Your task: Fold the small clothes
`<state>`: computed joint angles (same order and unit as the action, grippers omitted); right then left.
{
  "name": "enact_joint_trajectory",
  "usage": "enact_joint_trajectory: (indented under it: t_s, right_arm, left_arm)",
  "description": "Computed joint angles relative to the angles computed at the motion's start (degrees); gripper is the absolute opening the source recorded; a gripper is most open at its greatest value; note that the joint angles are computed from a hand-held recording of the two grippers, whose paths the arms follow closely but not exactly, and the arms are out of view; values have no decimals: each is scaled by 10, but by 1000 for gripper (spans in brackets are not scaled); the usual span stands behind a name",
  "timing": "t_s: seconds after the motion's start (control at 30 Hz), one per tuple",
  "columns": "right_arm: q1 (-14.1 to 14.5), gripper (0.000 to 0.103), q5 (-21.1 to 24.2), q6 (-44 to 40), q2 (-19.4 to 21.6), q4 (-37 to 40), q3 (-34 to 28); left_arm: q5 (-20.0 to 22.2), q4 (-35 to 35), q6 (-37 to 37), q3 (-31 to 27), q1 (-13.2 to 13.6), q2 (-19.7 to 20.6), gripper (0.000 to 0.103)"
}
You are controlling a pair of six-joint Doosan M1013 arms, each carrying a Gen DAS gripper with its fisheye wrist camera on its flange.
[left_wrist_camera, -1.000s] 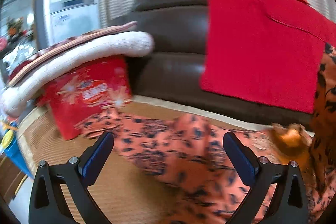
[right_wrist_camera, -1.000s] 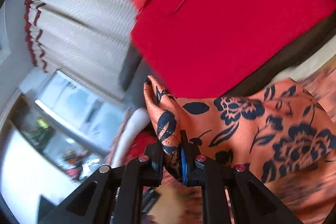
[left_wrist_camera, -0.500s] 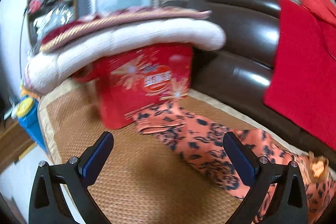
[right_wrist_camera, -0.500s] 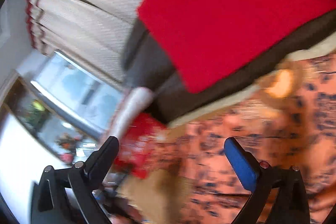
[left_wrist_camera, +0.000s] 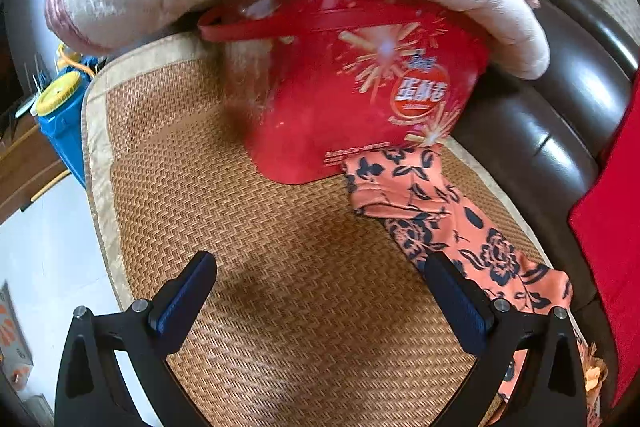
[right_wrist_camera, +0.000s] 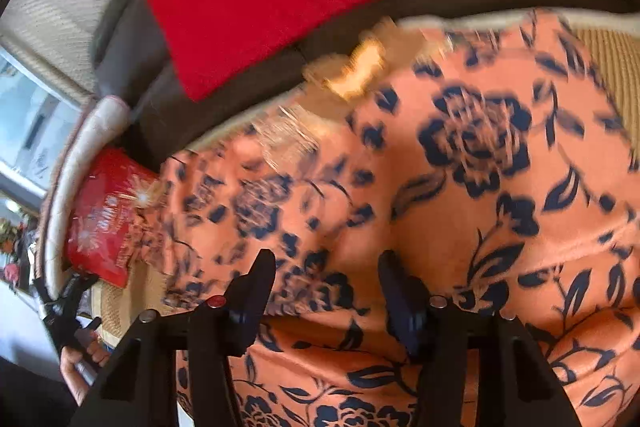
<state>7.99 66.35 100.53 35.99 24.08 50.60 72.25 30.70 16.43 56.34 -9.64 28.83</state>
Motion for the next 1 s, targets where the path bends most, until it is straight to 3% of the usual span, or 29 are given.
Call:
enact_joint_trajectory:
  t_s: [0.13,0.37,0.5,0.7,0.87,0.97,1.0]
  right_arm:
    - [3,59,-41,-41,-14,-5,15]
    - [17,59,-38,-46,-1,-31,3]
    - [23,59,-47,-60,0,-40,3]
    - [27,59,-56,-67,1,-54,1]
    - [24,59,-52,-63,9,-53,-5]
    - [23,59,-52,-64,12,-54,-9]
    - [22,59,-52,-65,13,-55,-10]
  left_arm:
    - [-18,4,-8,13,8,-2,103]
    - [-67,-26,26,0,21,13,98]
    - [-57,-20,60,-44,18,46,91]
    - [-12,-33,80,-108,19,89,91]
    - [-8,-66,81,-132,32,109,90]
    - [20,-54,88,-160,34,128,56]
    - [5,-58,93,-160,35,129,38]
